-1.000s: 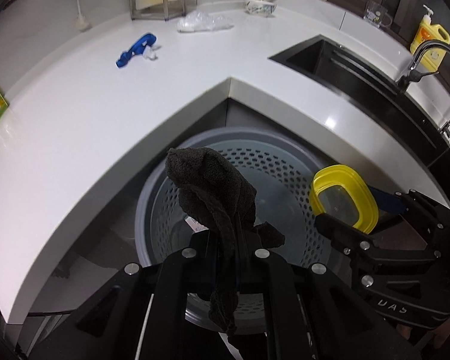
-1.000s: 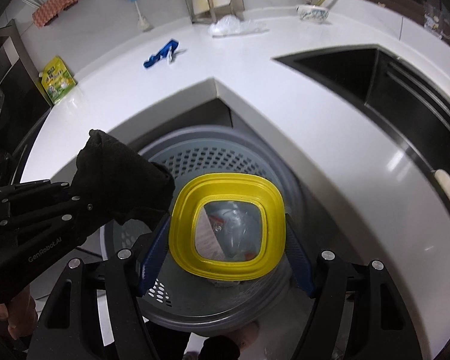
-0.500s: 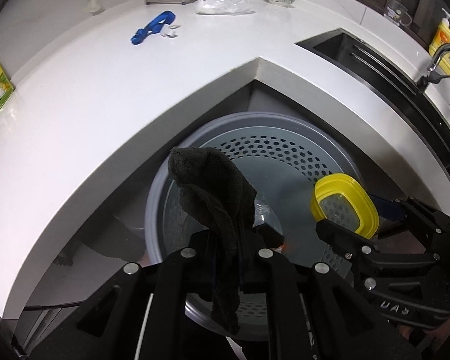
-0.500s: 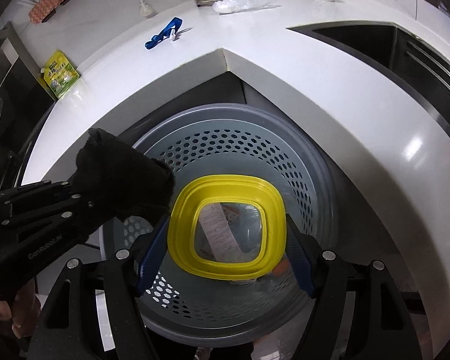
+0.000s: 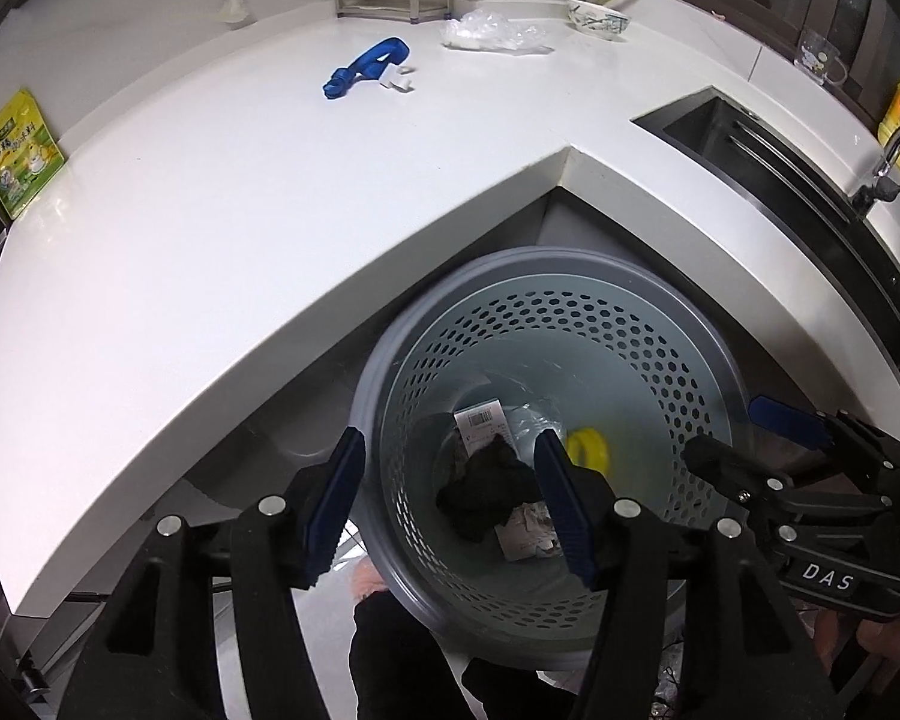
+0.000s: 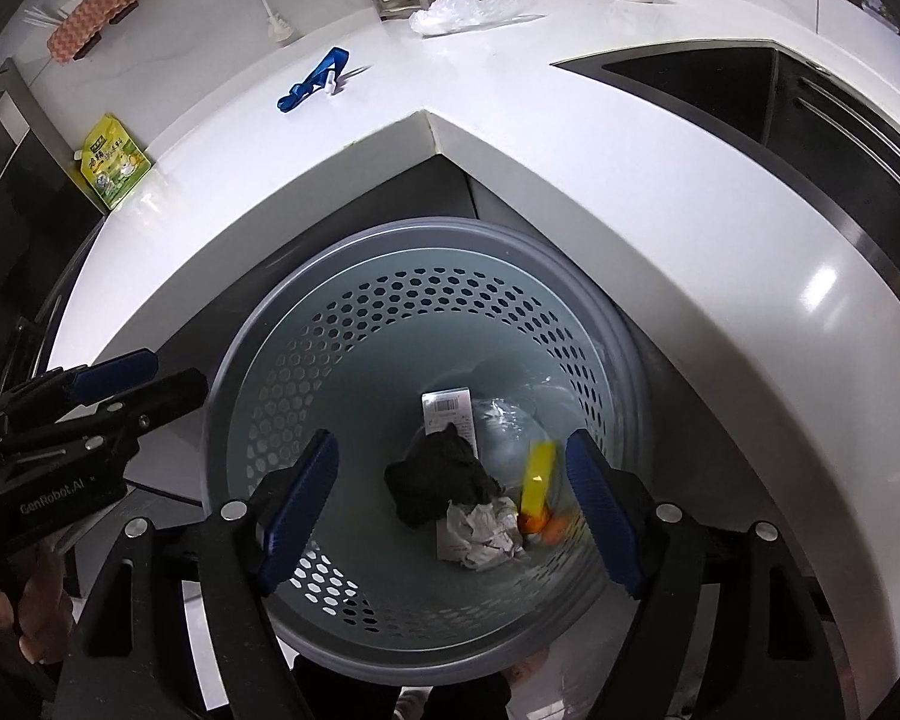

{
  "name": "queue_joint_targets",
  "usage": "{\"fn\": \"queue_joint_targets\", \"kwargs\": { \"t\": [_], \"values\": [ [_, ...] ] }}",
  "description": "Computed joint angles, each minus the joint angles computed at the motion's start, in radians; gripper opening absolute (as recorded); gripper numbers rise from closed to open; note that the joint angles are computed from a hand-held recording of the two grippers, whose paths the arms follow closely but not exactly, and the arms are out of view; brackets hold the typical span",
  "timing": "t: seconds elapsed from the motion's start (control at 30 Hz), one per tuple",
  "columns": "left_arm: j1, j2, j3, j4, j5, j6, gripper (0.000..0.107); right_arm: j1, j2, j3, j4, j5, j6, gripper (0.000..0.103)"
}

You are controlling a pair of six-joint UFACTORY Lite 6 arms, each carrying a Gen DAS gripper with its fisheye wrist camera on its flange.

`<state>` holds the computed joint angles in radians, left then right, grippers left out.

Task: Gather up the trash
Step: 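Open both grippers to drop the glove and bowl into the bin, then move both grippers from the bin toward the blue item and plastic bag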

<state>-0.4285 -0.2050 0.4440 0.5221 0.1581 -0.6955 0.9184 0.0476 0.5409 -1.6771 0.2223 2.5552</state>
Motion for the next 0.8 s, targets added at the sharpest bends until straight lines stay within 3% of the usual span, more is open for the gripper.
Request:
{"fn": "queue_joint_targets", "kwargs": {
  "t": [0.27, 0.4, 0.8],
  "values": [
    [0.002, -0.028, 0.015, -0.022, 0.035, 0.010, 0.066, 0.006, -0.034, -0.006, 0.113, 0.002, -0.096, 0.075],
    [0.018, -0.052, 0.035, -0.125, 0.060, 0.127, 0.067, 0.005, -0.046, 0.000, 0.163, -0.007, -0.138, 0.075],
    [0.146, -0.092, 0.169, -0.346, 0.138, 0.430, 0.083, -0.018, -0.077, 0.126, 0.495, 0.054, -0.519, 0.075]
  ]
}}
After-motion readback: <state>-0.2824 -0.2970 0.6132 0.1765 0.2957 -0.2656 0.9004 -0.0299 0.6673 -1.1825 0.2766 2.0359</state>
